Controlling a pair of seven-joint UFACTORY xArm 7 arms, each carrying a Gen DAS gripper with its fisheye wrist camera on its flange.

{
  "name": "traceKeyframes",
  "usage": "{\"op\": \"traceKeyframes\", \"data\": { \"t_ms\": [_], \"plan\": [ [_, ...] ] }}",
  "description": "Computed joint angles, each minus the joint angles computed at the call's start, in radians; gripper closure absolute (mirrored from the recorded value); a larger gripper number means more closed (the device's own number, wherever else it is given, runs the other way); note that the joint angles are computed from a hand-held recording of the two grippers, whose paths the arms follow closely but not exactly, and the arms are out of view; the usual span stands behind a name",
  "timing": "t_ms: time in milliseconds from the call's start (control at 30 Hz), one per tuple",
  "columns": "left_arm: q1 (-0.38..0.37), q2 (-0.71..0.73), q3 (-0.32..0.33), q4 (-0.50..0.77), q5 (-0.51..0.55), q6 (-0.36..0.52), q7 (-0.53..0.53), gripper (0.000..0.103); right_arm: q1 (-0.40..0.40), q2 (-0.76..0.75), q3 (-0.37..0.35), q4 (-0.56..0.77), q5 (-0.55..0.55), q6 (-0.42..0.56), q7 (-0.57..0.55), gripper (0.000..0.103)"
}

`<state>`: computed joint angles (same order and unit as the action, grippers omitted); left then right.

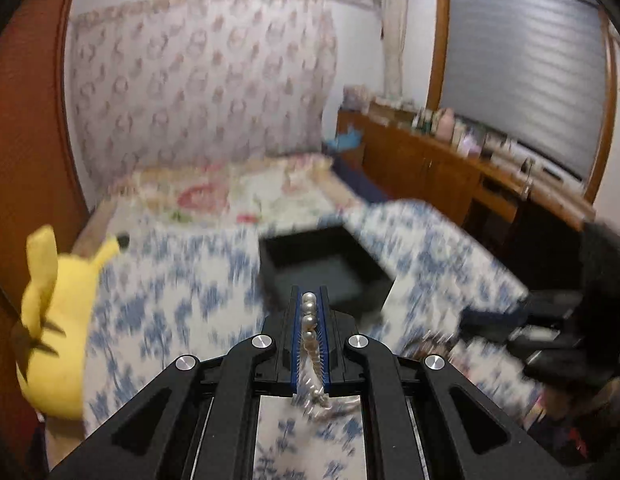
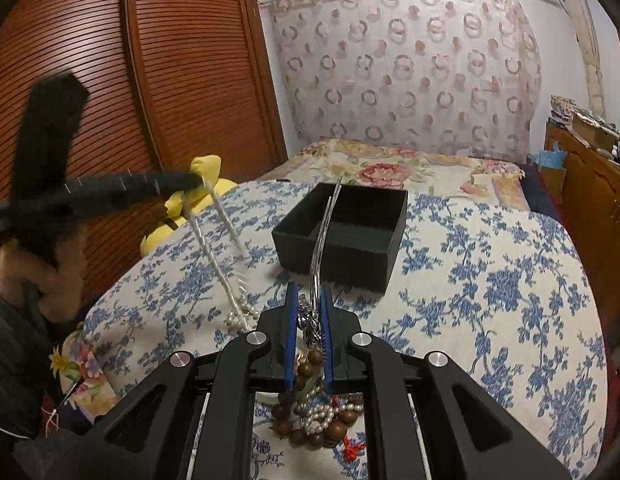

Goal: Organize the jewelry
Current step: 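Carry the pearls and hairpin over the black box with both tools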

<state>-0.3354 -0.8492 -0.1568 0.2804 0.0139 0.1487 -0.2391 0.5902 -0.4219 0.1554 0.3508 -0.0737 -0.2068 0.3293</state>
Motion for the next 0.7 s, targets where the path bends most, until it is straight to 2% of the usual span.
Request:
{"op": "traceKeyframes", "data": {
  "t_ms": [167,300,700],
  "plan": [
    [0.045,0.026,-0.039,0.105,0.022,-0.001,-0.011,0.097,-0.009,0.012,-0.015,0.032,-0.009,0.002,-0.017,0.091],
    [0.073,0.077,-0.047,0.175,0.034,-0.008,-0.015,0.097,0.01,0.027,-0.058,0.06,-0.017,0.009,-0.036,0.091],
    [0.155,0.206,-0.086,0.357,0.072,-0.009,-0.042,0.097,-0.009,0.084,-0.083,0.137,-0.004,0.011,-0.078,0.091]
  ]
}}
